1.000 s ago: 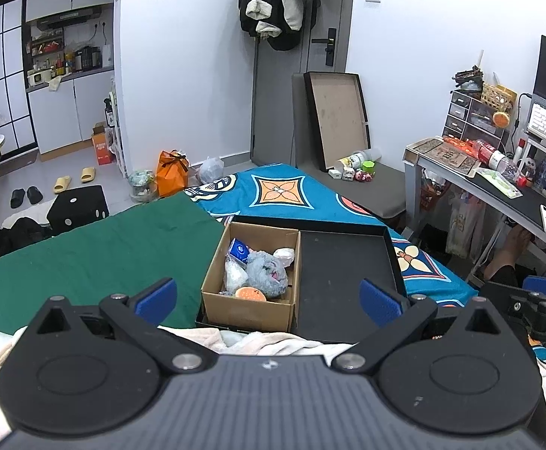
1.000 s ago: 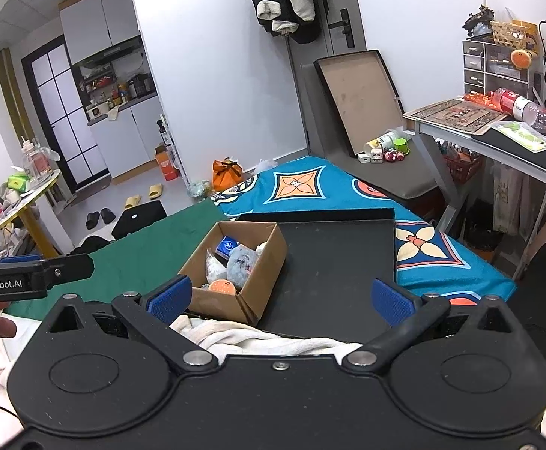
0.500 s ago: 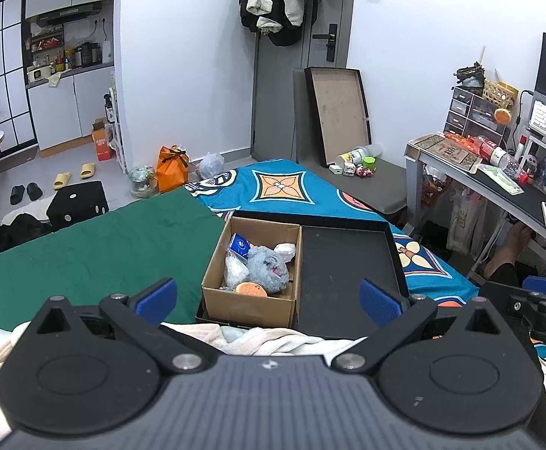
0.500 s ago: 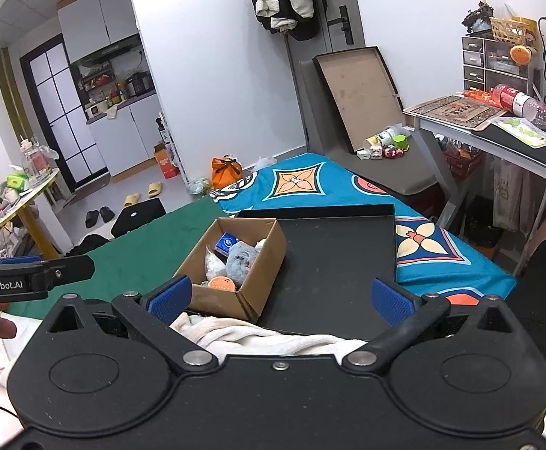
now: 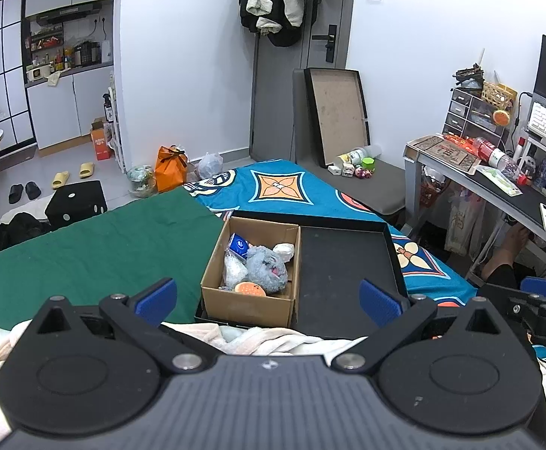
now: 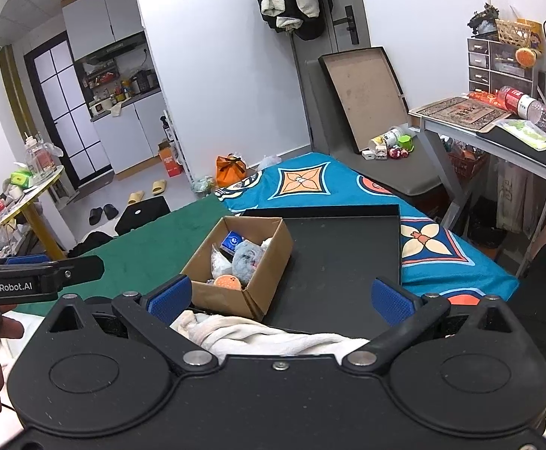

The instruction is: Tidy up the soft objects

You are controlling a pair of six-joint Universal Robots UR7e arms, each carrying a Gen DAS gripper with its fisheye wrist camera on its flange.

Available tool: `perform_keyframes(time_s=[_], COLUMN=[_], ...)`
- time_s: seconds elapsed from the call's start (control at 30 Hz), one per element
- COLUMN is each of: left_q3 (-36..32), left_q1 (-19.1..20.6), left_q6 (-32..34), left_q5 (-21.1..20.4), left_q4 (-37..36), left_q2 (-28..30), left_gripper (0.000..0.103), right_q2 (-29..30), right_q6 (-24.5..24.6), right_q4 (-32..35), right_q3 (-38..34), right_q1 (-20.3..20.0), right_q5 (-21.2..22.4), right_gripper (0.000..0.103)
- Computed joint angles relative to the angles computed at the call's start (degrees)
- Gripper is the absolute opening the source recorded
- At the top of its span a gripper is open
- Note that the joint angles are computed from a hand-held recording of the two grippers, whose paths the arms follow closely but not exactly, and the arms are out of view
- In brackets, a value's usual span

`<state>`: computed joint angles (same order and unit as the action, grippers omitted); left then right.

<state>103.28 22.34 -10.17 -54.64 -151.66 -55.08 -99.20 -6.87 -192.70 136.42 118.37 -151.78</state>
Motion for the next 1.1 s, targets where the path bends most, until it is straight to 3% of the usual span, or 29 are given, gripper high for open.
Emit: perform_keyframes(time_s=[1.1], left_q3=[-0.16], left_q1=[0.31], left_q6=[-0.59], left_q5=[-0.25], left_q4=[1.65], left_q2=[-0.12], left_gripper=[0.103], right_q2=[1.23], right_q6=[1.11], right_q4=[1.44], right_q3=[-0.61], right_q1=[-0.10], right_q5=[-1.99], right_gripper=[0.103])
